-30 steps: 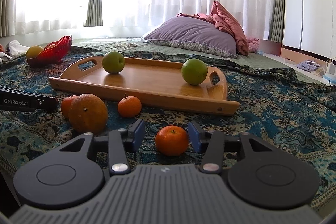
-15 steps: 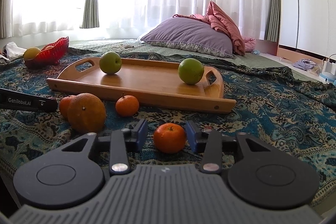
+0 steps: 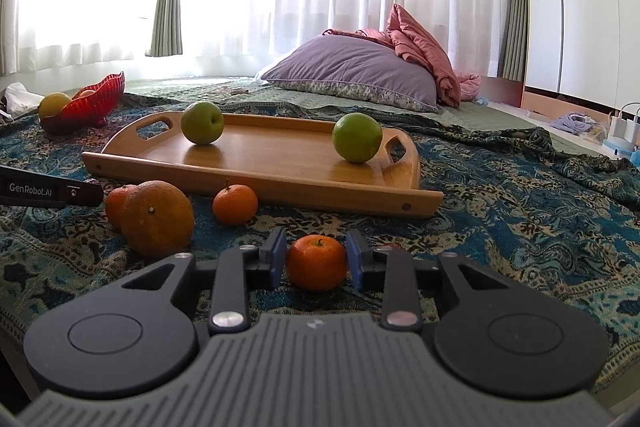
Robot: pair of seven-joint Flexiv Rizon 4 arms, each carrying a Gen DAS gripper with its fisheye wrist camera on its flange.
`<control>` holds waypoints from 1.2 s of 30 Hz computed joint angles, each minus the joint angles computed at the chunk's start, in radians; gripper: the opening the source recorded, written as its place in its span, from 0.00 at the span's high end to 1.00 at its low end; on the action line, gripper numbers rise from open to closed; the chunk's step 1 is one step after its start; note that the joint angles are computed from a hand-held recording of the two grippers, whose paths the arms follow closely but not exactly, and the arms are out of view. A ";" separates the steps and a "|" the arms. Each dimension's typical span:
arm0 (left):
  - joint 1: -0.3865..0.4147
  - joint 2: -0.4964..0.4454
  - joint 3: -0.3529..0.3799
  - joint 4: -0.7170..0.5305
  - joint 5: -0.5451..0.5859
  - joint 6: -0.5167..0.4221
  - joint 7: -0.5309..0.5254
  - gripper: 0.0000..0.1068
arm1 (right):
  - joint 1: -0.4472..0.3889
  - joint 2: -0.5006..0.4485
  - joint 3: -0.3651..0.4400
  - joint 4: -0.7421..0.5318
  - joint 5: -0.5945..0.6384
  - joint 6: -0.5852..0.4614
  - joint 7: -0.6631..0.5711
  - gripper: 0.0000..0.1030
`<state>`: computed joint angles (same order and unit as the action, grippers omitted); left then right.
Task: Organize fruits
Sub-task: 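Carry the date and tangerine over the wooden tray and lower them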
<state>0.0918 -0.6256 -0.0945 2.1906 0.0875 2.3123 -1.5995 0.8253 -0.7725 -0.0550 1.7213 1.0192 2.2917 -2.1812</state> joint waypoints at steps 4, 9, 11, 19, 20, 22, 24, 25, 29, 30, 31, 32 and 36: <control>0.003 0.013 -0.003 -0.004 0.005 0.001 -0.003 0.81 | -0.003 0.003 0.002 -0.002 -0.008 0.001 0.002 0.64; 0.012 0.028 -0.017 -0.021 0.014 -0.016 -0.018 0.81 | -0.006 0.012 0.000 -0.006 -0.031 -0.002 0.009 0.64; 0.016 0.031 -0.024 -0.035 0.021 -0.026 -0.024 0.81 | -0.005 0.013 -0.004 -0.011 -0.043 0.001 0.011 0.64; 0.035 0.013 -0.072 -0.126 0.073 -0.048 -0.047 0.81 | -0.011 0.011 -0.028 -0.075 -0.084 -0.023 0.013 0.64; 0.043 0.009 -0.082 -0.141 0.087 -0.052 -0.052 0.81 | -0.010 0.011 -0.036 -0.088 -0.082 -0.037 0.012 0.64; 0.069 -0.003 -0.114 -0.179 0.126 -0.075 -0.064 0.81 | -0.006 0.009 -0.058 -0.117 -0.076 -0.070 0.012 0.64; 0.097 -0.018 -0.148 -0.218 0.160 -0.101 -0.080 0.81 | -0.003 0.005 -0.082 -0.148 -0.071 -0.106 0.022 0.64; 0.109 -0.027 -0.164 -0.238 0.172 -0.119 -0.087 0.81 | 0.001 0.003 -0.099 -0.163 -0.065 -0.130 0.028 0.64; 0.147 -0.058 -0.225 -0.317 0.190 -0.217 -0.090 0.81 | 0.039 -0.010 -0.214 -0.227 -0.015 -0.262 0.066 0.64; 0.151 -0.069 -0.234 -0.336 0.188 -0.231 -0.082 0.81 | 0.049 -0.013 -0.247 -0.242 -0.003 -0.306 0.082 0.64; 0.151 -0.080 -0.240 -0.354 0.182 -0.248 -0.072 0.81 | 0.060 -0.018 -0.283 -0.254 0.010 -0.350 0.104 0.64; 0.147 -0.090 -0.242 -0.369 0.172 -0.261 -0.061 0.81 | 0.066 -0.023 -0.310 -0.264 0.014 -0.391 0.130 0.64; 0.159 -0.129 -0.288 -0.428 0.136 -0.345 -0.011 0.81 | 0.094 -0.053 -0.427 -0.298 -0.002 -0.560 0.288 0.64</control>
<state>0.2509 -0.7544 -0.3821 1.7628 0.2234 1.9670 -1.6102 0.9190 -0.8251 -0.4822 1.4229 1.0170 1.7320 -1.8931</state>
